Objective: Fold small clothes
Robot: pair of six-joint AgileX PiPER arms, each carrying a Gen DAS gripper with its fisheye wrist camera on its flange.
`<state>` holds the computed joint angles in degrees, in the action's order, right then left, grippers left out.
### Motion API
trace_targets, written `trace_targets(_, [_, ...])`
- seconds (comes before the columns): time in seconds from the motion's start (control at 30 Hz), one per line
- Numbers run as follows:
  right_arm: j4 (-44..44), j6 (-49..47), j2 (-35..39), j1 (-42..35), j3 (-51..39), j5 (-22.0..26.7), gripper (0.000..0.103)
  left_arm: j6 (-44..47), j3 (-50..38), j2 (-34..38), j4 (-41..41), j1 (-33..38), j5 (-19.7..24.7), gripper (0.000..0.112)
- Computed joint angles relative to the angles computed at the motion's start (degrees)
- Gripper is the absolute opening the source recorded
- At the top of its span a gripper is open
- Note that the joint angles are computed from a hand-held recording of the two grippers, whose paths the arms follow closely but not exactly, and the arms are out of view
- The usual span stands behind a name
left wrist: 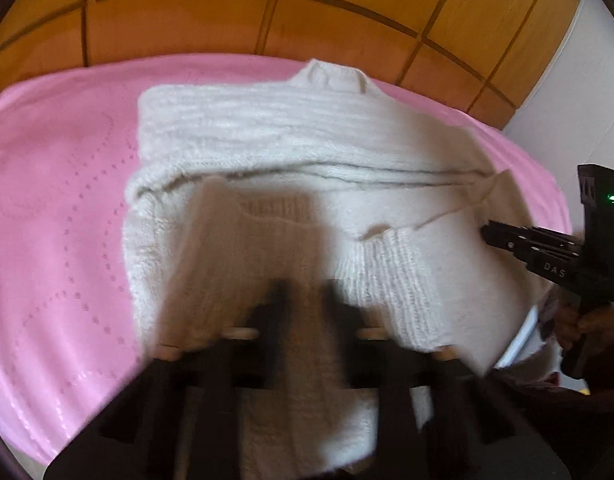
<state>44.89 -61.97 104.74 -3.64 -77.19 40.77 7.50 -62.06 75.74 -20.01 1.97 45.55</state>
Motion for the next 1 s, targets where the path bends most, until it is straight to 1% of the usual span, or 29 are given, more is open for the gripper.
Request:
trace_targets(0.07, [0.63, -0.04, -0.30, -0.89, -0.48, 1.23, 0.004, -0.85, 1.61, -2.14, -0.15, 0.11, -2.10, 0.003])
trace_targets(0.13, [3.79, -2.14, -1.90, -3.03, -0.24, 3.44, 0.004, -2.59, 2.98, -5.33, 1.32, -0.32, -3.79, 0.003])
trace_targets(0.2, [8.07, -4.96, -4.18, -5.66, 0.09, 6.02, 0.004, -2.61, 3.35, -7.87, 0.23, 0.41, -4.82, 0.003])
trace_targets(0.27, [10.81, -6.02, -5.14, -7.23, -0.40, 6.93, 0.004, -6.01, 2.73, -8.56, 3.50, -0.58, -6.59, 0.003])
trace_targets(0.3, [11.61, -6.27, -5.35, -7.18, -0.28, 5.99, 0.004, -6.90, 2.16, -8.10, 3.96, -0.67, -7.35, 0.003])
trace_targets(0.33, [12.04, -6.35, -5.06, -6.75, -0.24, 4.03, 0.004, -8.52, 0.88, -6.61, 5.12, -0.86, -7.79, 0.003])
trace_targets(0.4, [10.80, -3.70, -3.30, -5.86, -1.40, 2.31, 0.004, -13.81, -1.33, -2.79, 10.12, -2.79, -8.88, 0.003])
trace_targets(0.43, [8.98, -1.07, -1.62, -4.41, -2.80, 0.98, 0.004, -14.87, -2.16, -1.00, 11.25, -3.21, -8.54, 0.003])
trace_targets(0.47, [6.11, 1.45, -0.07, -2.91, -3.33, -1.66, 0.004, -17.95, -3.27, 2.03, 14.67, -4.31, -8.37, 0.003])
trace_targets(0.5, [3.66, 3.79, 0.82, -1.97, -3.53, -3.02, 0.004, -20.44, -4.06, 4.77, 17.42, -5.16, -7.81, 0.003])
trace_targets(0.53, [2.88, 4.53, 2.73, -1.36, -3.69, -3.90, 0.004, -20.64, -4.58, 6.85, 17.89, -5.45, -7.11, 0.003])
trace_targets(0.57, [4.36, 2.98, 2.93, -1.27, -2.57, -5.32, 0.004, -22.62, -3.56, 7.30, 19.98, -6.08, -8.47, 0.003])
trace_targets(0.6, [6.41, 0.19, 2.35, -1.14, -0.88, -7.10, 0.004, -24.32, -3.09, 6.88, 21.45, -6.63, -8.87, 0.003])
trace_targets(0.63, [6.29, -0.33, 1.59, -0.91, 0.02, -8.04, 0.004, -24.32, -3.60, 6.56, 21.34, -6.73, -7.78, 0.003])
trace_targets(0.7, [5.58, -0.17, 0.91, -0.64, 0.60, -8.52, 0.005, -21.47, -3.07, 4.86, 16.83, -5.03, -7.34, 0.003])
trace_targets(0.73, [5.69, -0.38, 1.20, -0.99, 0.16, -7.91, 0.005, -20.35, -2.34, 3.28, 14.44, -3.82, -7.31, 0.006])
trace_targets(0.77, [5.76, -0.24, 1.22, -1.20, -0.01, -7.44, 0.005, -20.34, -1.85, 2.11, 14.35, -3.42, -7.30, 0.011])
trace_targets(0.8, [5.97, -0.16, 1.21, -1.40, -0.07, -6.88, 0.005, -22.19, -1.11, 0.52, 16.55, -3.48, -7.43, 0.017])
trace_targets(0.83, [6.18, -0.13, 1.13, -1.70, -0.11, -6.38, 0.006, -23.95, -0.24, -1.29, 19.27, -3.38, -7.54, 0.021])
trace_targets(0.87, [6.19, 0.45, 1.33, -1.44, -0.32, -6.38, 0.006, -24.03, 0.24, -2.22, 19.70, -3.15, -7.46, 0.032])
trace_targets(0.9, [5.96, 1.27, 1.68, -1.00, -0.77, -6.41, 0.007, -22.17, 0.36, -2.71, 18.27, -1.94, -7.11, 0.045])
trace_targets(0.93, [5.93, 1.52, 1.74, -0.98, -0.84, -6.28, 0.007, -20.69, 0.28, -2.72, 17.14, -0.99, -6.82, 0.047])
trace_targets(0.97, [5.70, 2.01, 2.07, -0.85, -1.31, -6.16, 0.008, -19.28, 0.01, -2.24, 16.42, -0.41, -6.43, 0.047])
trace_targets(1.0, [5.42, 2.65, 2.07, -0.77, -1.57, -5.90, 0.011, -18.30, -0.62, -1.22, 16.26, -0.19, -5.95, 0.047])
